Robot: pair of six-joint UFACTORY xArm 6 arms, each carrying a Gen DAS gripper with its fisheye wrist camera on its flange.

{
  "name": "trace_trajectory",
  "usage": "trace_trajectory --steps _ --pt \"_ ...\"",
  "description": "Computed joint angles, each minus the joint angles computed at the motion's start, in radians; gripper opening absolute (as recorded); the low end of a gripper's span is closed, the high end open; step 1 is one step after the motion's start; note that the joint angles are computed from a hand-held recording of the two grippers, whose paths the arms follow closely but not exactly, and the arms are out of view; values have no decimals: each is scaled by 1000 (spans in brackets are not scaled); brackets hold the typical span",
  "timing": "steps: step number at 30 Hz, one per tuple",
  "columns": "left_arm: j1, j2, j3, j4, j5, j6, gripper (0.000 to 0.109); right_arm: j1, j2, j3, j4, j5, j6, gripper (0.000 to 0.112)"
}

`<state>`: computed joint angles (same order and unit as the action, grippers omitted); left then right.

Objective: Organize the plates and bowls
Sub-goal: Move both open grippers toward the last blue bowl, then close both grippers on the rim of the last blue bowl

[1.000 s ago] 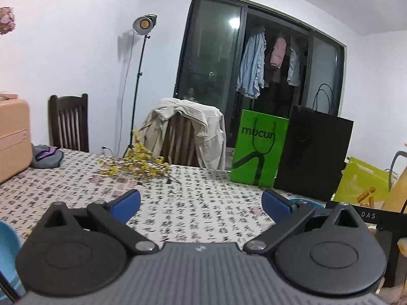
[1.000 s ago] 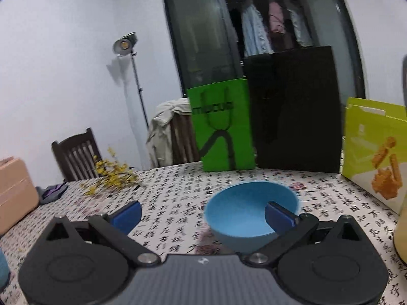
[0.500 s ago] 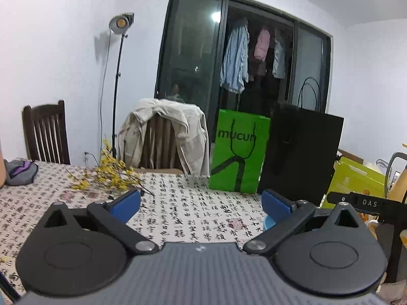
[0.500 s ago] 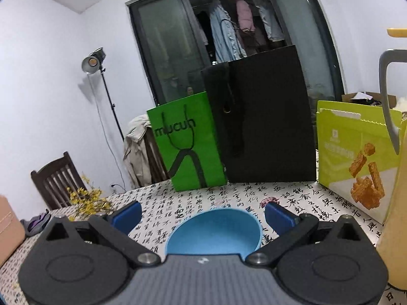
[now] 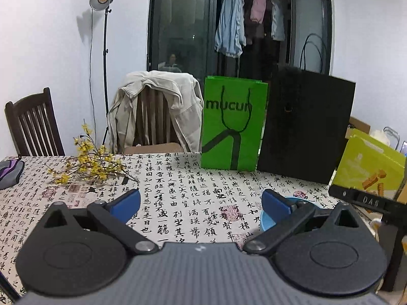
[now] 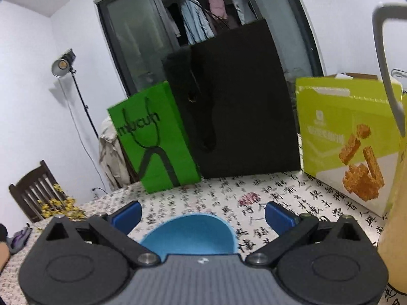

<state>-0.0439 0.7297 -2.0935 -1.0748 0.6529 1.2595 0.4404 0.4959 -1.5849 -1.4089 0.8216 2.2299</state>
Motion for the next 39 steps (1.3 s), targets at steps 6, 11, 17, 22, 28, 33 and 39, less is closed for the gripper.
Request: trace_trajectory --steps 6,11,17,22,28,33,39 --pt "-51 58 -68 127 -12 -138 103 -40 9 28 38 -59 25 103" --pt "-84 136 -172 258 1 -303 103 -55 42 5 82 -76 -21 103" --pt "-127 197 -222 388 -45 -405 103 -83 75 -11 126 -144 -47 103" --pt "-149 288 -336 537 -3 -559 103 -85 111 -47 202 -154 -120 103" --pt "-180 334 -361 666 -14 -638 103 -80 122 -62 255 -134 -167 101" --pt "-195 345 -348 695 -23 -652 101 -82 135 -75 295 -134 -214 90" --pt "-202 346 -325 689 -25 -640 90 -90 145 -80 335 -151 -252 78"
